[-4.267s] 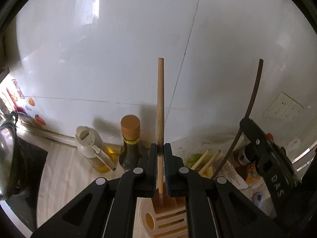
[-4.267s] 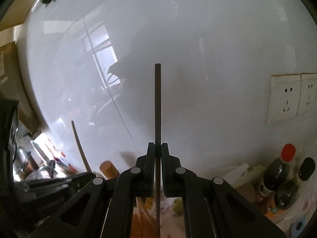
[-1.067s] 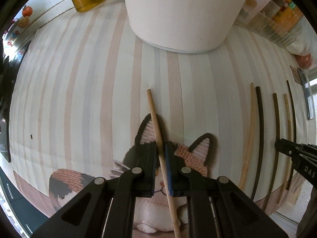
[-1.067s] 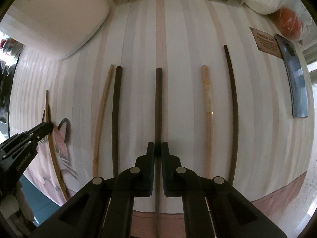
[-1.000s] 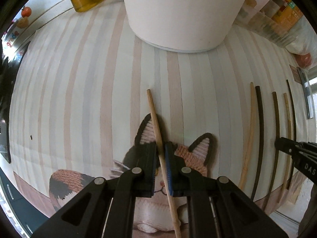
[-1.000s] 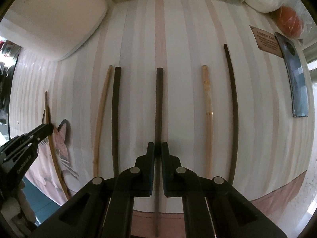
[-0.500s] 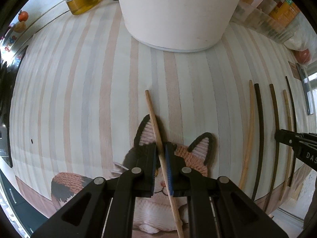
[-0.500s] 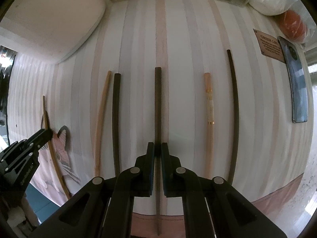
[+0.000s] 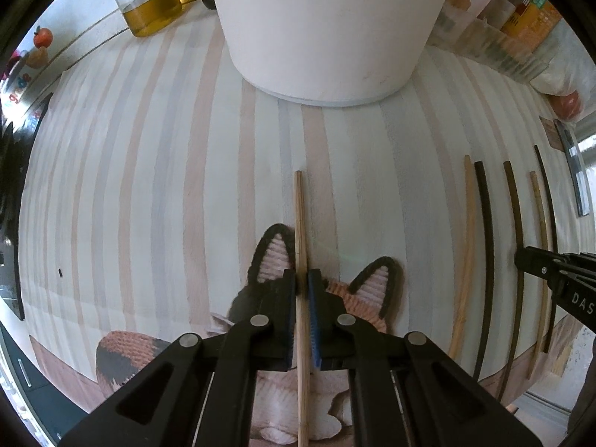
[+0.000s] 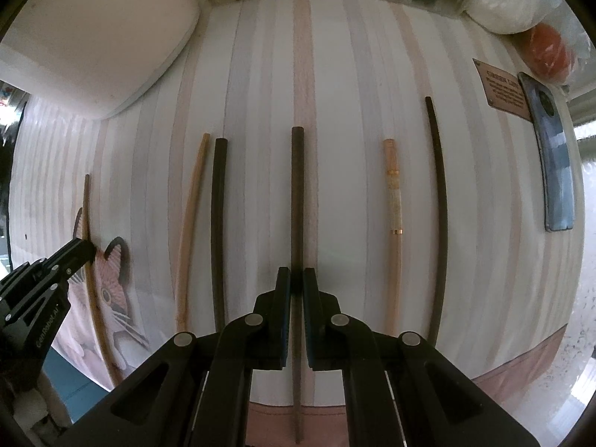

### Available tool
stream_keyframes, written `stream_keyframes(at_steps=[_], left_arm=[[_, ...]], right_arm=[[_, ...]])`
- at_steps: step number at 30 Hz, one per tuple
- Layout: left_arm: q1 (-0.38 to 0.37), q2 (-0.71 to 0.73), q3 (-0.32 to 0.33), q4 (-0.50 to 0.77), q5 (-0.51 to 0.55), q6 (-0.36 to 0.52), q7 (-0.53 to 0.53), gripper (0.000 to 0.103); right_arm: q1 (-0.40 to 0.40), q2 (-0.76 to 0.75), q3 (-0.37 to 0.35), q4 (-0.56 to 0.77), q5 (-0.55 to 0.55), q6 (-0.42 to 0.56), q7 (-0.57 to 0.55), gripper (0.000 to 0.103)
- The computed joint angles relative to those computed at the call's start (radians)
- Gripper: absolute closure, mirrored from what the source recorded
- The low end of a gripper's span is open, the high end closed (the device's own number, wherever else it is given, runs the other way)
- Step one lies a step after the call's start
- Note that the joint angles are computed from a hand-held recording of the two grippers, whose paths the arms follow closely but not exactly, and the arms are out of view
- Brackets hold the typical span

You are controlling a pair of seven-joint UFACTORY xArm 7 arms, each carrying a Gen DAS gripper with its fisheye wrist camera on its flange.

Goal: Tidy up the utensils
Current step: 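Lift both chopsticks upright and carry them over the cream holder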

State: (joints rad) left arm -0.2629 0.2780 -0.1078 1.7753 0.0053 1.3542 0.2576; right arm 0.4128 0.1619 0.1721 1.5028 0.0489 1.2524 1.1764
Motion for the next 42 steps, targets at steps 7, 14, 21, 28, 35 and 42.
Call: stream_keyframes(at_steps=[7, 14, 21, 28, 35, 42], left_arm=[[0.014, -0.026, -0.002, 0.019, -0.036, -0.005, 0.02, 0.099], [0.037, -0.043, -0.002, 0.085, -0.098, 0.008, 0.037, 0.099], [0.044, -0.047, -0.006, 0.17, -0.138, 0.003, 0.039, 0.099], [0.029, -0.004, -0.01, 0.278, -0.145, 0.002, 0.011, 0.099], [0.023, 0.016, -0.014, 0.349, -0.159, -0.006, -0.001, 0.099], [0.018, 0.053, -0.015, 0.45, -0.167, 0.011, -0.025, 0.099]], right_arm=[[-0.005, -0.097, 0.004, -0.131, -0.002, -0.125, 0.068, 0.097], [-0.006, -0.18, 0.026, -0.184, -0.071, -0.168, 0.14, 0.097], [-0.014, -0.232, 0.042, -0.161, -0.153, -0.159, 0.172, 0.097], [-0.019, -0.21, 0.053, -0.039, -0.253, -0.103, 0.161, 0.097], [-0.001, -0.159, 0.051, 0.076, -0.353, -0.068, 0.158, 0.097], [0.023, -0.108, 0.031, 0.187, -0.411, -0.055, 0.131, 0.097]])
